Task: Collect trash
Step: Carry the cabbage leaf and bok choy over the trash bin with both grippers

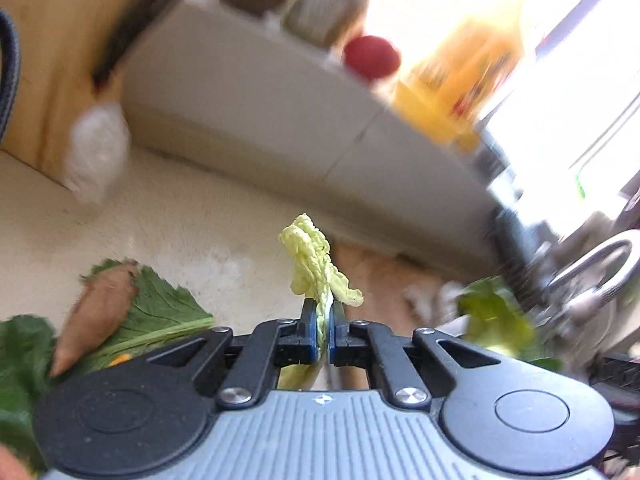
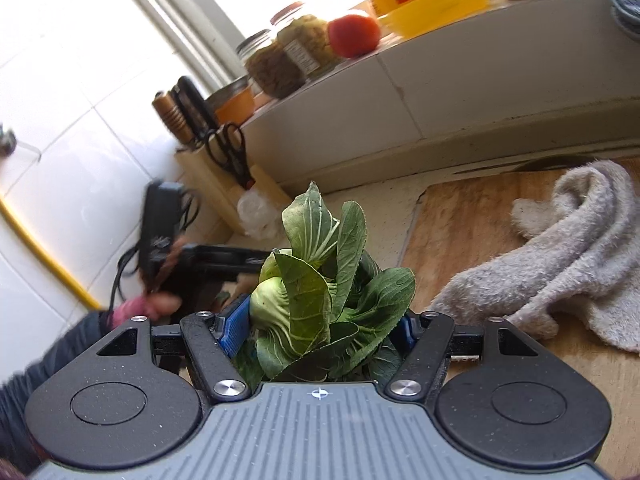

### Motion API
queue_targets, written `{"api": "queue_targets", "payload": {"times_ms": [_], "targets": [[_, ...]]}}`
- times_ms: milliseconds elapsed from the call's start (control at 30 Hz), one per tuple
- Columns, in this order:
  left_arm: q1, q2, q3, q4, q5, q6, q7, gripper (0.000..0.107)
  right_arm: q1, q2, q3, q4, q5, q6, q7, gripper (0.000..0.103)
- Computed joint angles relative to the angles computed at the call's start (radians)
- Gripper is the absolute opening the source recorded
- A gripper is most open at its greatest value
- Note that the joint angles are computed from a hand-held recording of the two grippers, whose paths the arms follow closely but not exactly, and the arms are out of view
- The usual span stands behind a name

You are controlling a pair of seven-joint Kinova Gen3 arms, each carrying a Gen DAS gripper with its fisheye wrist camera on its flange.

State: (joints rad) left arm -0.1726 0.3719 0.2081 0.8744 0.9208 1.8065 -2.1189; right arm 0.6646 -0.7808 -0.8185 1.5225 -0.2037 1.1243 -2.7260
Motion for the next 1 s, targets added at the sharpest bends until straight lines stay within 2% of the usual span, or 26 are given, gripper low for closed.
{"api": "queue_targets", "payload": {"times_ms": [133, 267, 433, 533, 767, 1000], "targets": [[-0.130, -0.037, -0.010, -0.027, 0.133, 0.043, 0.025, 0.004, -0.002, -0.012, 0.012, -0.012, 0.009, 0.005, 0.004, 0.074], [-0.238, -0.078, -0.034, -0.054, 0.219, 0.057, 0.034, 0.004, -0.012, -0.026, 0.032, -0.012, 0.009, -0.028, 0.019, 0.074], [-0.356, -0.147, -0.097, 0.001, 0.302, 0.081, 0.014, 0.004, -0.030, -0.024, 0.045, -0.030, 0.024, -0.076, 0.066, 0.074], [-0.425, -0.191, -0.159, 0.044, 0.329, 0.114, -0.002, 0.004, -0.049, -0.014, 0.050, -0.037, 0.028, -0.112, 0.099, 0.074], [-0.549, -0.309, -0.368, 0.197, 0.335, 0.184, -0.076, 0.004, -0.129, 0.041, 0.041, -0.019, 0.020, -0.226, 0.168, 0.074], [-0.656, -0.355, -0.559, 0.283, 0.310, 0.257, -0.131, 0.004, -0.274, 0.189, -0.006, 0.029, 0.025, -0.416, 0.230, 0.074]]}}
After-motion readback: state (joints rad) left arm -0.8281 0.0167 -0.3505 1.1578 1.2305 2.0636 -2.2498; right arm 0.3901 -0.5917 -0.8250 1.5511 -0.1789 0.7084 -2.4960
